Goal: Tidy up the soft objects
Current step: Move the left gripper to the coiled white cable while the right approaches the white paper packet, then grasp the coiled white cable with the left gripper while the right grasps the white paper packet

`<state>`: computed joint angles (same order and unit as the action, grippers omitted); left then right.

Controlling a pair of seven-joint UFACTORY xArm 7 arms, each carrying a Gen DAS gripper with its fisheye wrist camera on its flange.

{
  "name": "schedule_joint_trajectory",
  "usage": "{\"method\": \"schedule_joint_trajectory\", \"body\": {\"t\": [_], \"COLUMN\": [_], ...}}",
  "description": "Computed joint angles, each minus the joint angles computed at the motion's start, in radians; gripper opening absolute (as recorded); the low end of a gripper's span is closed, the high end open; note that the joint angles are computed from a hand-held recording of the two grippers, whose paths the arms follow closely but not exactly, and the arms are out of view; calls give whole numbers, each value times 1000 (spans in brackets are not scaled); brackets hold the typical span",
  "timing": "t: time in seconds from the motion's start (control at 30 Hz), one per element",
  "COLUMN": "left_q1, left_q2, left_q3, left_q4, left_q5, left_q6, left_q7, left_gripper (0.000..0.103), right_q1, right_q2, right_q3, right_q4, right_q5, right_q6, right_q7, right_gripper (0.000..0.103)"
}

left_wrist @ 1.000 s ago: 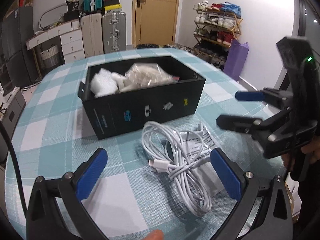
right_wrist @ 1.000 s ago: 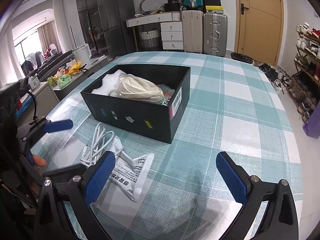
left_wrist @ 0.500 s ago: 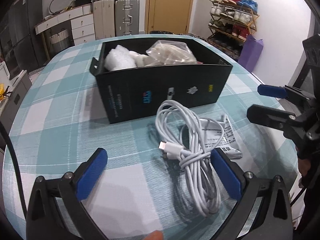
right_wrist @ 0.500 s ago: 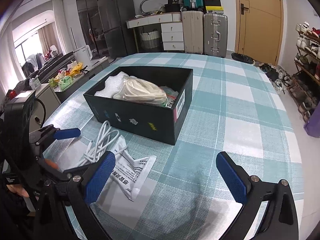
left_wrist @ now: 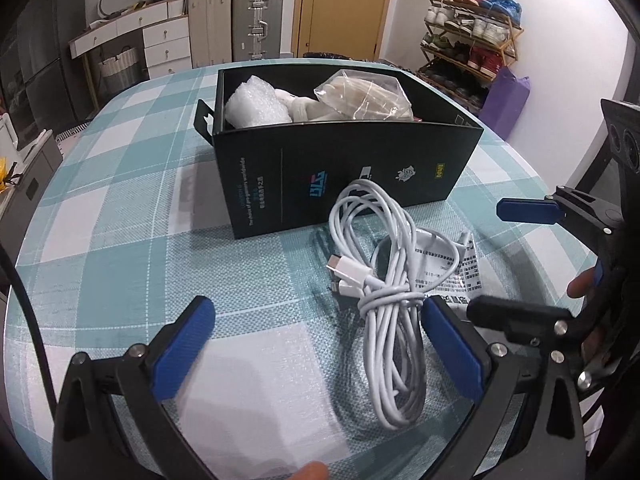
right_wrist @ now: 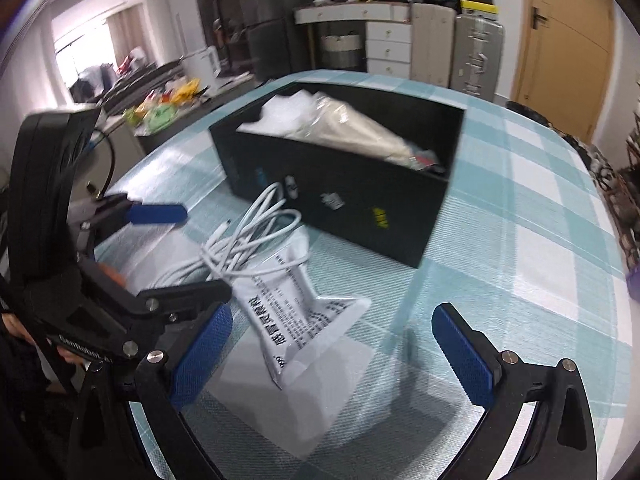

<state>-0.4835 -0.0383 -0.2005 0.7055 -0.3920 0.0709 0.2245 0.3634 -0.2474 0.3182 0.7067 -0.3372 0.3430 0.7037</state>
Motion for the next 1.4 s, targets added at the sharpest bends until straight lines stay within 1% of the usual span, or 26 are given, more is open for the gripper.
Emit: {"method": "schedule_joint_trajectory", "body": {"t": [0.07, 0.17, 0.2, 0.3, 0.37, 0.5, 0.6, 0.67, 0.7, 0.83, 0.87, 0.93, 1.07, 1.23, 1.3, 1.33, 1.4], "left_q1": [-8, -10, -11, -11, -7, 2, 2, 3, 3, 2, 2, 4, 9, 11, 11, 12, 18], "left_q2": [-2, -6, -6, -5, -5, -6, -6, -6, -6, -3, -2, -2, 4, 14, 16, 18, 22], "left_q3": [9, 14, 19, 24, 23, 11, 11, 8, 8, 9, 9, 7, 2, -5, -7, -9, -14], "left_q4": [7, 16, 22, 37, 41, 39, 40, 38, 39, 46, 48, 48, 46, 49, 50, 51, 50], "left_q5": [-57, -99, -126, -218, -270, -260, -280, -275, -277, -300, -309, -311, -277, -245, -243, -226, -146], "left_q6": [17, 41, 53, 83, 96, 92, 95, 92, 92, 98, 100, 97, 78, 67, 65, 63, 59], "left_q7": [64, 120, 154, 245, 289, 282, 300, 297, 299, 318, 327, 327, 291, 264, 265, 249, 181], "left_gripper": [103, 103, 103, 103, 103, 103, 103, 103, 103, 103, 103, 103, 103, 103, 103, 103, 103], "right_q1": [17, 27, 30, 39, 45, 61, 72, 78, 79, 77, 78, 80, 86, 117, 119, 125, 121], "right_q2": [12, 35, 43, 76, 103, 136, 156, 153, 151, 112, 100, 77, 41, 1, -18, -42, -58], "right_q3": [-16, -22, -24, -30, -35, -48, -57, -61, -61, -58, -57, -51, -46, -62, -57, -61, -55], "right_q4": [2, 17, 23, 51, 71, 86, 97, 99, 97, 56, 47, 28, -3, -37, -52, -75, -90], "right_q5": [23, 35, 36, 41, 41, 60, 77, 94, 95, 103, 110, 115, 144, 220, 233, 247, 254], "right_q6": [-4, 12, 16, 32, 42, 6, -23, -21, -22, -35, -32, -25, -16, -12, -11, -11, -12], "right_q7": [-42, -86, -100, -142, -164, -205, -250, -273, -274, -272, -276, -281, -296, -373, -384, -393, -394], "right_gripper": [102, 101, 101, 96, 88, 85, 78, 71, 69, 56, 54, 52, 52, 52, 51, 51, 51]}}
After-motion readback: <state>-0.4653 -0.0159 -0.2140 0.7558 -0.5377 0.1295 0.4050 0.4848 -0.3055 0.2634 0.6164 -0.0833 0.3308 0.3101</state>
